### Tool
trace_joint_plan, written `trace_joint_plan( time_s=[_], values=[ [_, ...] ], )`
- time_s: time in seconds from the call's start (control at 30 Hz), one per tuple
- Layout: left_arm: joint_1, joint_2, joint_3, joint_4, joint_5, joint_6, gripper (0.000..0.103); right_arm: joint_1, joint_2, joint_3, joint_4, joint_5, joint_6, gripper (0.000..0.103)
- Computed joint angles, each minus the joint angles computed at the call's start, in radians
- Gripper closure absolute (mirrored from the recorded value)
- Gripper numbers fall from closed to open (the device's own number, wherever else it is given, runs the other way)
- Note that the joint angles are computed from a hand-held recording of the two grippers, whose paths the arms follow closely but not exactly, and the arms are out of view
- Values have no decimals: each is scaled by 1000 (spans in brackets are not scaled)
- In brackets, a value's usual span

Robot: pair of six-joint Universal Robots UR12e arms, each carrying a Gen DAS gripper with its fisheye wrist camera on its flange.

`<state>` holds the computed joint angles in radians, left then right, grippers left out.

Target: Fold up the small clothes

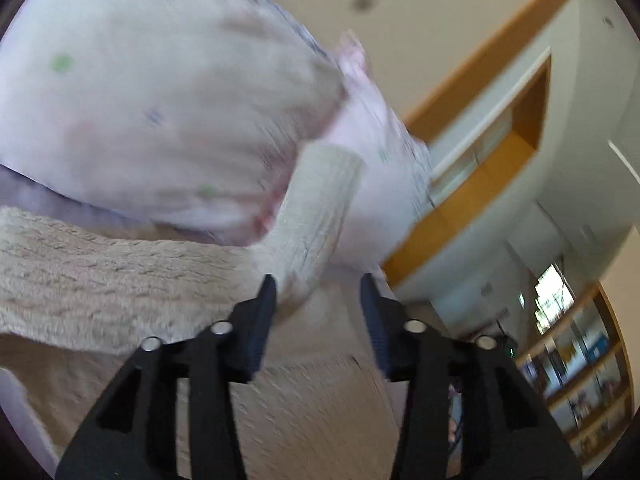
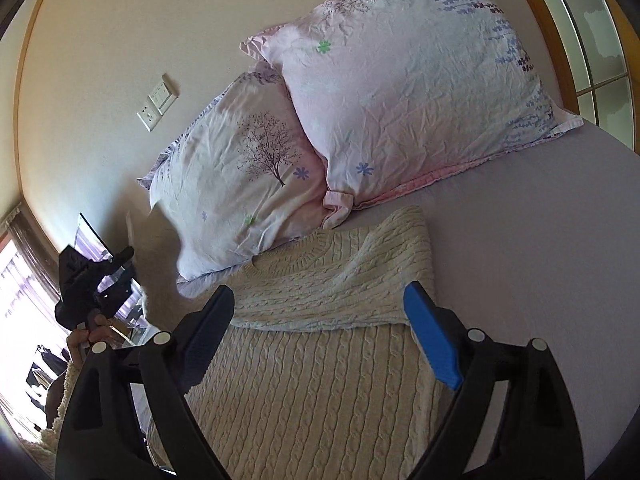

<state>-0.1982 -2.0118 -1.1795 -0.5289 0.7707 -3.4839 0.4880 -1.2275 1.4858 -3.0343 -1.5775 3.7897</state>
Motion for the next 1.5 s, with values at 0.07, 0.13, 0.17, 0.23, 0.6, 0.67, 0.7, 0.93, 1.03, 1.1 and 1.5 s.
trace_joint_plan(
  time_s=[0.07,0.13,0.17,0.23,0.6,0.67,0.7,0.93,1.03,1.1,1.5],
  values=[
    [-27,10,-3,-157,-44,138,52,-8,-22,42,-21,46,7,15],
    [-18,53,-70,-155,-57,172,49,-14,-55,101,-50,74,-19,14],
    [-3,92,-130,-119,-62,171,42,-17,-72,131,-62,93,-37,14],
    [33,164,-232,-74,-76,194,34,-31,-103,195,-90,190,-63,14],
    [197,492,-730,19,-15,136,13,-60,-168,410,-76,538,-49,14],
    [185,478,-737,-12,-3,120,14,-67,-140,404,-106,581,1,18],
    [174,466,-730,-27,3,122,15,-68,-126,397,-120,605,18,20],
    [117,385,-672,-39,34,103,29,-50,-48,329,-147,672,9,63],
    [137,356,-685,28,-102,5,80,-44,-32,323,-215,703,4,94],
    [141,355,-684,27,-150,-21,96,-39,-38,313,-230,723,-27,95],
    [120,157,-306,311,64,-288,96,-73,60,-95,-184,407,-56,95]
  ],
)
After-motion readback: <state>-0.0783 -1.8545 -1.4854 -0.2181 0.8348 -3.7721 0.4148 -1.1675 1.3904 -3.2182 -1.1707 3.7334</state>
